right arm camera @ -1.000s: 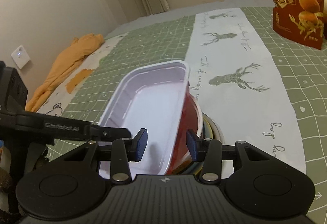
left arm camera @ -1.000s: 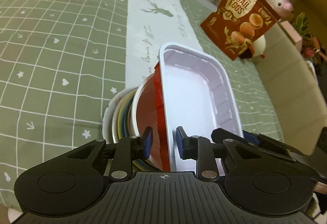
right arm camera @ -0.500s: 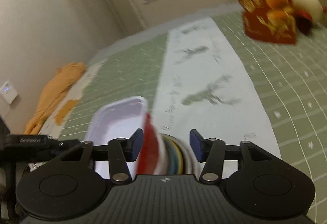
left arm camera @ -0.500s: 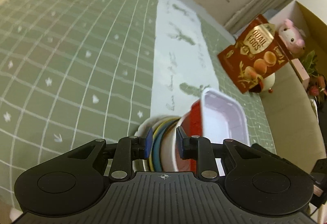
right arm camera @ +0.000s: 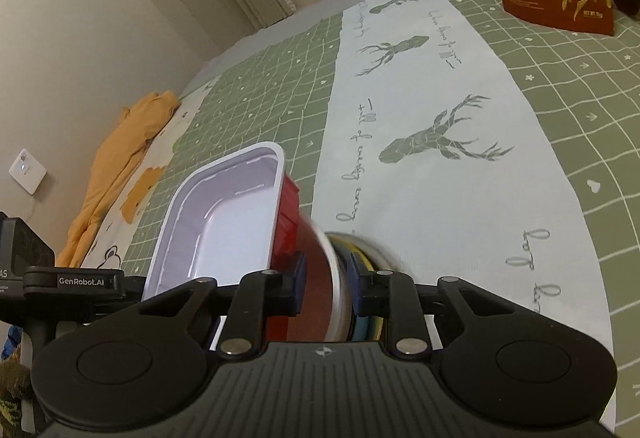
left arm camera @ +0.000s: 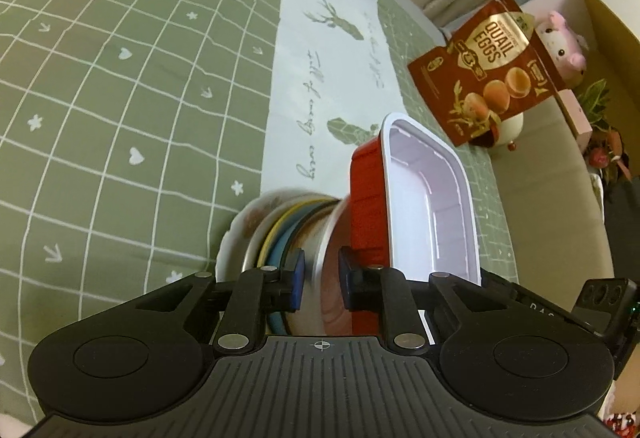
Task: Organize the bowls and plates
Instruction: 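Lower the pink tray onto the white cup atop the stack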
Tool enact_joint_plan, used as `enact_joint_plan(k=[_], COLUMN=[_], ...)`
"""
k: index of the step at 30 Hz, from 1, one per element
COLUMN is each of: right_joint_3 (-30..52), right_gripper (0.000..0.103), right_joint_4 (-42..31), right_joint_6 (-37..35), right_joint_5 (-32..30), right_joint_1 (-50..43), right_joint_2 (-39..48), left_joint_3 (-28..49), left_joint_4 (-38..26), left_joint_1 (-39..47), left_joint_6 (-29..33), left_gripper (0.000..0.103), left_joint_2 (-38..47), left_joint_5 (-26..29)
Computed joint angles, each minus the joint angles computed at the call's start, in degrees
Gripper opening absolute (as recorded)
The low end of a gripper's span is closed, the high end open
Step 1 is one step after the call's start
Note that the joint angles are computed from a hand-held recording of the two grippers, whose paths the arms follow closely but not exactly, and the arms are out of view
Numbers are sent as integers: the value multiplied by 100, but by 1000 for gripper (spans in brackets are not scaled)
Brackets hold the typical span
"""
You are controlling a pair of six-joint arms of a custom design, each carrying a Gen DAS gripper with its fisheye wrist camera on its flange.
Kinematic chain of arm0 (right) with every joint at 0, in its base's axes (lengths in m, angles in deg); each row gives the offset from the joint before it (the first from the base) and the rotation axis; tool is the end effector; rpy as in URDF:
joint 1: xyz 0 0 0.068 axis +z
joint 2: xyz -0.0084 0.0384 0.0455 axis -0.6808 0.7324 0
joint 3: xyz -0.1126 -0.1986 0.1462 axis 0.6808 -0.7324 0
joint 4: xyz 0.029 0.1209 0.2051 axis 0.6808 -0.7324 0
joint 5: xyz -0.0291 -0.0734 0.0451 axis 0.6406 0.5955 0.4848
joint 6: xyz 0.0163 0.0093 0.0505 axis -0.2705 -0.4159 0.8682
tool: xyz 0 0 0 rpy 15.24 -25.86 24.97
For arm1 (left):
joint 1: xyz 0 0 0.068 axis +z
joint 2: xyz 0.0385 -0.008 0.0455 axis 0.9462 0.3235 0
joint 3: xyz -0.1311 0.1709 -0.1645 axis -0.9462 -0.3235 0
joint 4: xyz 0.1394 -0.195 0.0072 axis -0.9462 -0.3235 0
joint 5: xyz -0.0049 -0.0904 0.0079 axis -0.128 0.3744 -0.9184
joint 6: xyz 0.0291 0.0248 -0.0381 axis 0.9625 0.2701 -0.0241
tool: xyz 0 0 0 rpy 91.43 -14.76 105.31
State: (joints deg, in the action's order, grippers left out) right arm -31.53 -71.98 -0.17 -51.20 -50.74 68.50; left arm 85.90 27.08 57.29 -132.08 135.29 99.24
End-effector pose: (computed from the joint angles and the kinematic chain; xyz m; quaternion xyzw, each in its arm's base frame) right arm 0.3204 -0.0191 0.1525 -0.1847 0.8671 0.2878 0.3623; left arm 0.2703 -0.0746 0.1266 -0.2504 0.8865 -0.2869 0.2629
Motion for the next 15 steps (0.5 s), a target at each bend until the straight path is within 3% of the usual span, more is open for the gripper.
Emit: enact_joint_plan(k=[5,11,15], right_joint_3=[171,-163,-475], right_gripper=[23,23,23], right_joint_4=[69,390,598], right_joint_6=[111,210,204], right_joint_5=[146,-171,-481], right_joint_1=[95,-240,-404], right_joint_2=[88,-261,-615], left_joint_3=[226,-505,-481], left_joint_4=[-124,107,-96], left_joint_1=[96,201,52], left_joint_6=[206,64,103], left_gripper=[20,20,21], left_joint_2=[143,-1037,-1264], left_joint_5=[40,-298,-415])
